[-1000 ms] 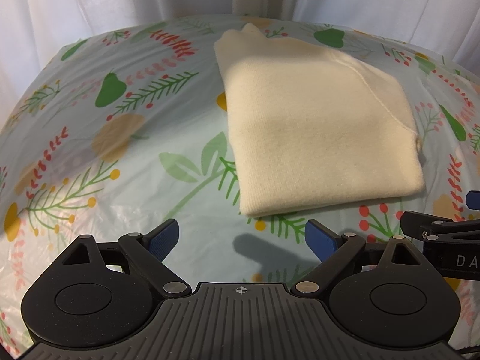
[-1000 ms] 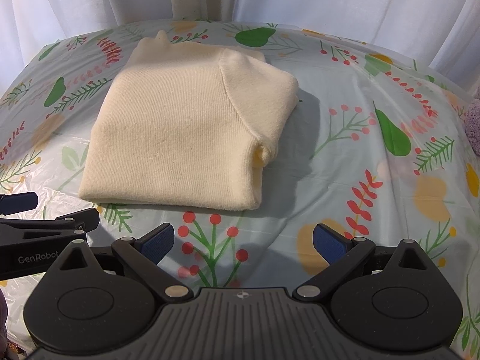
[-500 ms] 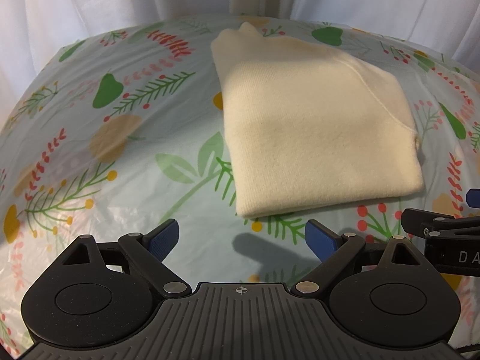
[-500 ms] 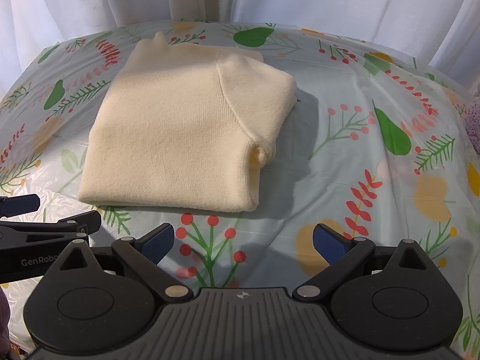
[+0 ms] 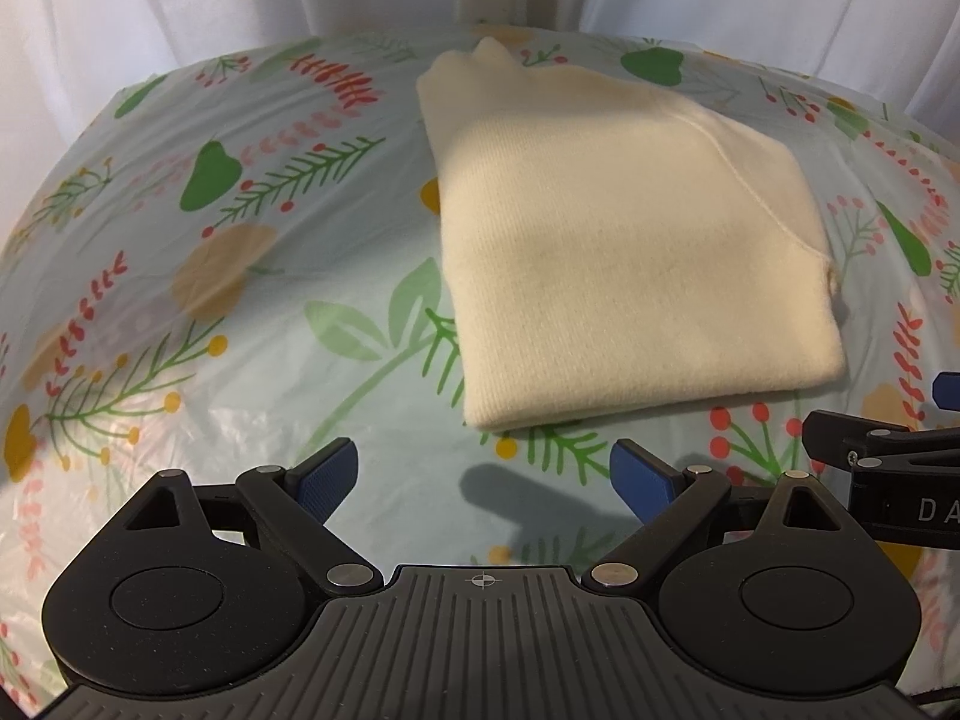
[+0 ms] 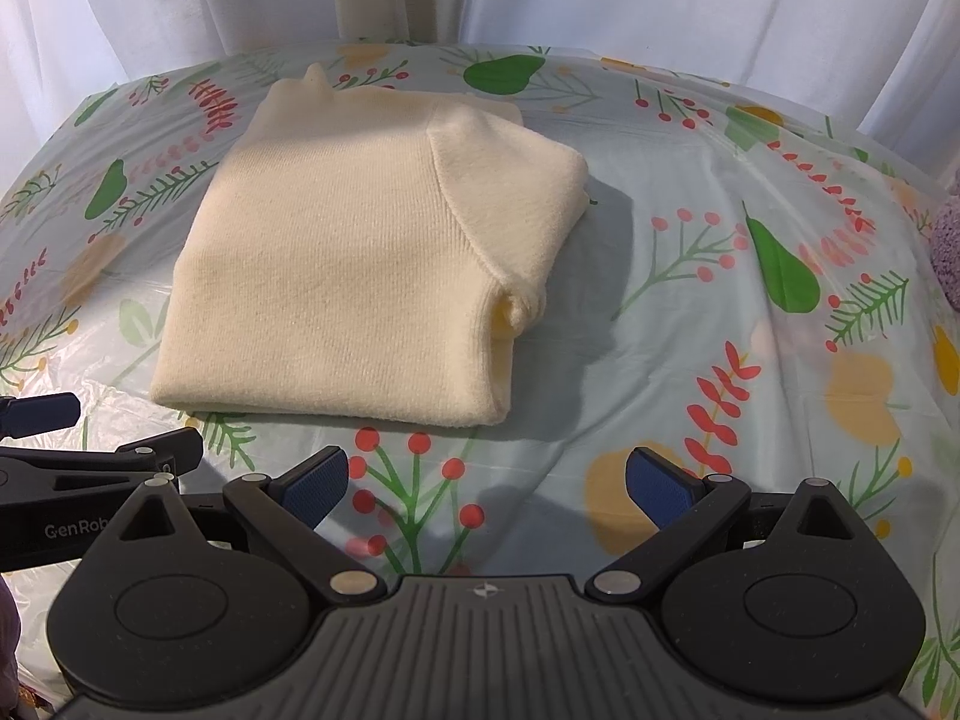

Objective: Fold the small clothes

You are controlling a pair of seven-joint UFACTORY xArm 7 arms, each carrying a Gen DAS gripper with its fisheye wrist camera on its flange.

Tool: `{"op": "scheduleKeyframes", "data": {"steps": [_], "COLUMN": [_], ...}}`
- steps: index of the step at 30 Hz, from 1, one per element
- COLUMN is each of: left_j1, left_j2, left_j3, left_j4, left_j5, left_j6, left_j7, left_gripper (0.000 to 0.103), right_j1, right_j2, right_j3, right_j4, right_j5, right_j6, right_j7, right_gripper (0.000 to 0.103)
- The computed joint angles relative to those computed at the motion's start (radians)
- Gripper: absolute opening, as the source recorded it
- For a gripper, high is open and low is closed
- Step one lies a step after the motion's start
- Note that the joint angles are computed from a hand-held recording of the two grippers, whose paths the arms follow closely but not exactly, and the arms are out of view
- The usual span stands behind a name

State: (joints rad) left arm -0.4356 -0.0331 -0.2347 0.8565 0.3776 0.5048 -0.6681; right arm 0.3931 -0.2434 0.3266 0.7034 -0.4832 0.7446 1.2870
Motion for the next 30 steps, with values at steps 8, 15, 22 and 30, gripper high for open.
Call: {"op": "scheduleKeyframes", "data": {"steps": [8,15,22,30], "left_j1": [-0.002,-0.005,-0.005,-0.008], "left_j2": [0.004,0.003,0.003,0.001], "left_j3": [0.0,-0.002,-0.001,-0.001], "left_j4": [0.004,0.003,0.004,0.002], "left_j5": [0.013,0.053,0.049,0.02], "left_j6": [-0.003,0.003,0.017,0.027], "left_j7": [0.004,-0.019,-0.013,0.013], "left_gripper": [0.095,0.095,0.095,0.095], "right_j1": [-0.002,-0.002,-0.003,-0.002], "right_j2": [-0.002,-0.006,-0.007,-0.002], "right_j3": [0.0,0.0,0.0,0.002], "right_j4": [0.002,0.0,0.001,0.008], "right_j5": [-0.004,-0.01,-0.009,-0.012], "right_j6": [0.003,0.005,0.01,0.017], "right_j7": [-0.006,-0.01,-0.011,-0.01], "right_gripper": [0.099,0.099,0.099,0.099]}}
